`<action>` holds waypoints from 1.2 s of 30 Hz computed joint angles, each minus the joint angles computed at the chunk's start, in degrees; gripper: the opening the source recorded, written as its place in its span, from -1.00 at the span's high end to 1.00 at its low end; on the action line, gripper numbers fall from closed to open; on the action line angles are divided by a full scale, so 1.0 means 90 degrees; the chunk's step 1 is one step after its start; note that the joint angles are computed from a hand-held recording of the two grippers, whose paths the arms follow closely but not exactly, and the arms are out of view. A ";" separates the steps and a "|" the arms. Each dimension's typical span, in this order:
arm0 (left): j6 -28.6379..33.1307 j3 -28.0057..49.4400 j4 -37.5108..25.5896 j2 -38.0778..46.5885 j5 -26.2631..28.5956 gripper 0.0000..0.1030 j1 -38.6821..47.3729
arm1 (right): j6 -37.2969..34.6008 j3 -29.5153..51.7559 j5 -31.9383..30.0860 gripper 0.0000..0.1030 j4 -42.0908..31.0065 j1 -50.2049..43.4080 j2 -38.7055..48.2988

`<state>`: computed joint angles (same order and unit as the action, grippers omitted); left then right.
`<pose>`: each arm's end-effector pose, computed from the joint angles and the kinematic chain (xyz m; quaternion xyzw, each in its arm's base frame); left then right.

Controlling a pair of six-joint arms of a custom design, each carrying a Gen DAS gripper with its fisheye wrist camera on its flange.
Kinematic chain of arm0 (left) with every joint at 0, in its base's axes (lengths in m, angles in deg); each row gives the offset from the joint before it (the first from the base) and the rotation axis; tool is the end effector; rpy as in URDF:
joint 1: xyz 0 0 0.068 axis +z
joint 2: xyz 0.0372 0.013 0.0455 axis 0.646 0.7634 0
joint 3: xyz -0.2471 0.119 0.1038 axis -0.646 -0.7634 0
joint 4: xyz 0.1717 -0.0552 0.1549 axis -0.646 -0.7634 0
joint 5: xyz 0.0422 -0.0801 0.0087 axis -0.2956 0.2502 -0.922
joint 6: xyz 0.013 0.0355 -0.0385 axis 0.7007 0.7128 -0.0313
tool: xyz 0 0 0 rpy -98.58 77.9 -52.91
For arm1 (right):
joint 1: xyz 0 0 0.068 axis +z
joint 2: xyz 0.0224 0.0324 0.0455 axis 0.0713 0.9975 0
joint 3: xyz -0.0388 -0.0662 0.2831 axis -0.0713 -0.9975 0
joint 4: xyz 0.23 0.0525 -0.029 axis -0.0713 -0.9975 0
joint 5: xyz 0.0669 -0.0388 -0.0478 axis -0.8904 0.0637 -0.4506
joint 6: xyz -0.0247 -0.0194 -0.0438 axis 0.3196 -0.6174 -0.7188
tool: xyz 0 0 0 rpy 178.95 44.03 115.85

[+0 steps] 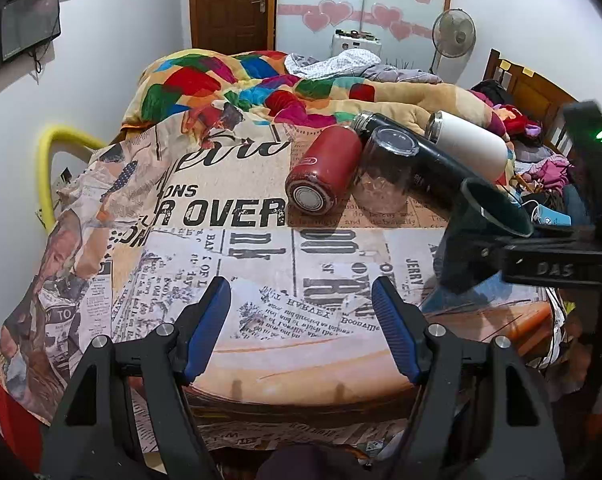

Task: Flip cup upright
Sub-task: 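Rotate the green cup with the right tool until its opening faces up, then lower the upright cup onto the bed and open the right tool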

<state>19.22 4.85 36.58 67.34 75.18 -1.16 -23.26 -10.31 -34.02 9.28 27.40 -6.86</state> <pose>0.2292 -0.1936 0.2402 0.1787 0.9153 -0.0942 0.3485 0.2165 0.0916 0.2557 0.0403 0.9588 0.1024 0.2621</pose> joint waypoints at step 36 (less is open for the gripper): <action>-0.0094 0.0341 -0.0138 0.0431 -0.0020 -0.54 -0.0053 | -0.0309 -0.0283 0.0541 -0.35 0.0555 0.0454 0.0373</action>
<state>18.37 7.92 35.33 71.22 75.00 -1.64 -26.03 -12.86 -29.16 14.28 31.49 -3.50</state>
